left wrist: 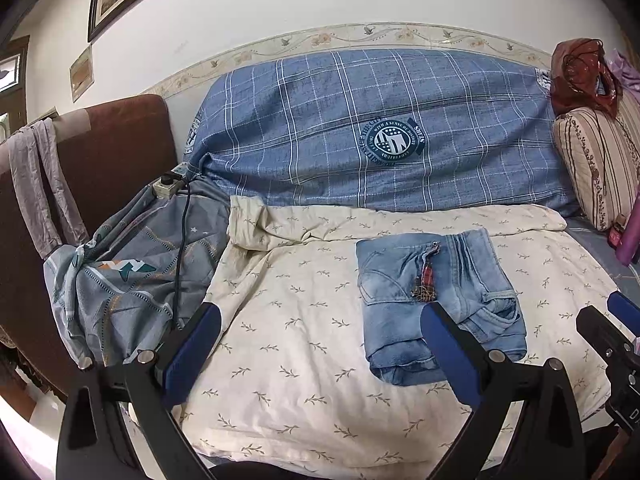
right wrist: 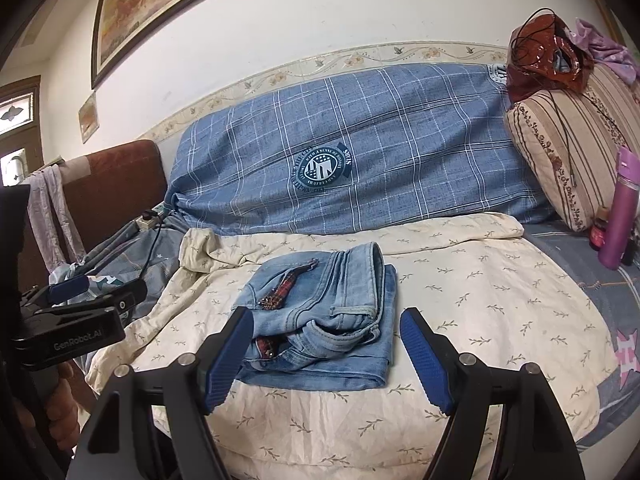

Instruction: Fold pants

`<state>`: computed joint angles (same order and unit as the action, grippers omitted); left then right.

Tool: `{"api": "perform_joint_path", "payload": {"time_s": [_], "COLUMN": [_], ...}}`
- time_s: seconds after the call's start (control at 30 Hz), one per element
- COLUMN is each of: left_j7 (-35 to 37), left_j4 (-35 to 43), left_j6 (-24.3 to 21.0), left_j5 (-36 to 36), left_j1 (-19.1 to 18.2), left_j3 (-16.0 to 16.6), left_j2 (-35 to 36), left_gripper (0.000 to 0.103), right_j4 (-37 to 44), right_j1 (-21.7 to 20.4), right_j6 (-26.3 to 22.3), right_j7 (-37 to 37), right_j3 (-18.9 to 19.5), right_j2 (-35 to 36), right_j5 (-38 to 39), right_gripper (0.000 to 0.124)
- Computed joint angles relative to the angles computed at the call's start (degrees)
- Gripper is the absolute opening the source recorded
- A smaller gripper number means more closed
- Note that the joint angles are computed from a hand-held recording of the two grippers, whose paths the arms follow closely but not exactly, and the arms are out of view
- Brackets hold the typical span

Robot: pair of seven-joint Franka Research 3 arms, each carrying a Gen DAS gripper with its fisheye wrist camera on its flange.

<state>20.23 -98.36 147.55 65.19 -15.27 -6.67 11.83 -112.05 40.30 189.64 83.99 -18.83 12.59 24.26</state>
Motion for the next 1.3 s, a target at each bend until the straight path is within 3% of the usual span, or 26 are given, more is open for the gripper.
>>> {"api": "perform_joint_path", "payload": {"time_s": [0.47,1.3], "left_j7": [0.63,-1.21], "left_j4": [0.13,-0.77], "left_j6": [-0.66,-0.54], "left_j5": [-1.21,-0.32], "left_j1": [0.01,0.23], "left_j3": [0.13,0.23], "left_j2": [0.39,-0.15], "left_gripper": [0.100,0.100], "right_j4": [0.30,-0.21], "right_j1": [1.24,0.14], "right_j6": [-0.61,-0.37], "right_j7": [1.24,2.87], "right_j3": [-1.34,-0.34], "right_j2": [0.39,0.17], "right_j5": [-1.29,-2.09], "right_gripper": [0.079,0.079]}}
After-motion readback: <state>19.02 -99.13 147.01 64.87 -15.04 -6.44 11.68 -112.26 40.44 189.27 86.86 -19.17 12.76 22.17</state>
